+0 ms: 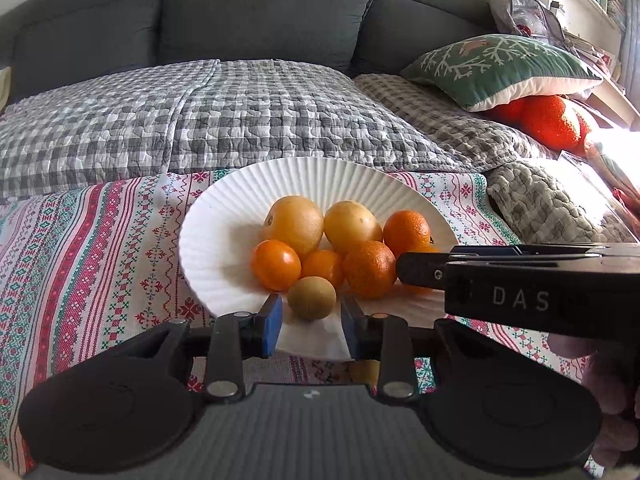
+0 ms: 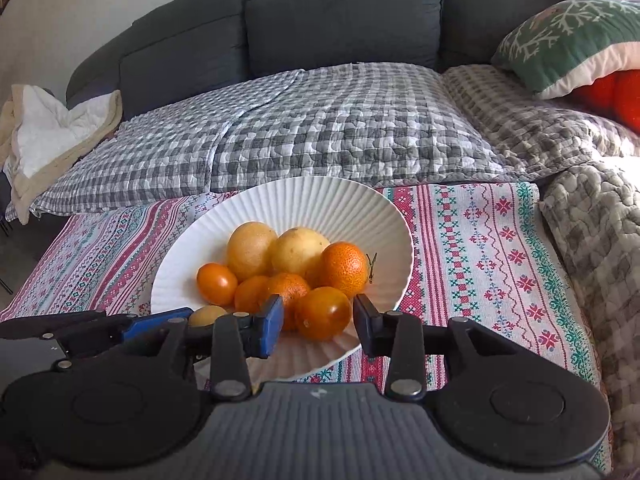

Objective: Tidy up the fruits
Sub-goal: 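Carry both fruits onto the white plate and open both tools, then withdraw both tools from the plate toward the remaining fruit, then grasp a green cherry tomato with the left tool while the right tool grasps a dark green tomato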

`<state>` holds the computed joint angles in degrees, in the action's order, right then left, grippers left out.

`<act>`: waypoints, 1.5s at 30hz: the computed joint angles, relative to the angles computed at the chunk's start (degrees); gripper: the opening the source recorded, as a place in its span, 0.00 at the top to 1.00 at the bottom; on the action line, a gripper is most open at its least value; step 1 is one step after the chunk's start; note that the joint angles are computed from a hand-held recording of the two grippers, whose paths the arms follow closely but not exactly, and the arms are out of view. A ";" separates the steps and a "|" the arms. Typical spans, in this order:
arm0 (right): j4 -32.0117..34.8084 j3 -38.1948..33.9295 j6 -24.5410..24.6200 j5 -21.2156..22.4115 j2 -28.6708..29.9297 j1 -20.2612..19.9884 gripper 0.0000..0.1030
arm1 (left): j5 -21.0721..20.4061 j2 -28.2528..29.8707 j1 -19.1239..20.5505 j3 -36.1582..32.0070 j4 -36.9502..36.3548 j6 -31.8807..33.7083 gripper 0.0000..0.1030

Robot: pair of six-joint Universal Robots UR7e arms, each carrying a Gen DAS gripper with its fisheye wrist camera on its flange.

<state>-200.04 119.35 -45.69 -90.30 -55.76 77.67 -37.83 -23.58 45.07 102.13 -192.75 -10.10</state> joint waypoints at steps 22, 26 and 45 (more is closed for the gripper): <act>2.38 9.29 -5.77 2.85 -10.70 -3.89 0.10 | 3.12 -7.96 -5.59 13.79 2.31 -8.05 0.07; 1.65 11.60 -7.34 3.52 -12.11 -5.24 0.08 | 4.35 -9.64 -6.42 16.93 3.59 -11.09 0.04; -2.16 20.85 -17.32 4.45 -12.62 -7.97 0.05 | 5.20 -13.24 -9.52 27.09 6.72 -18.39 0.04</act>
<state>-202.20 140.20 -63.00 -85.85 -68.39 69.70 -32.62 -36.83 35.54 129.22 -186.04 -28.49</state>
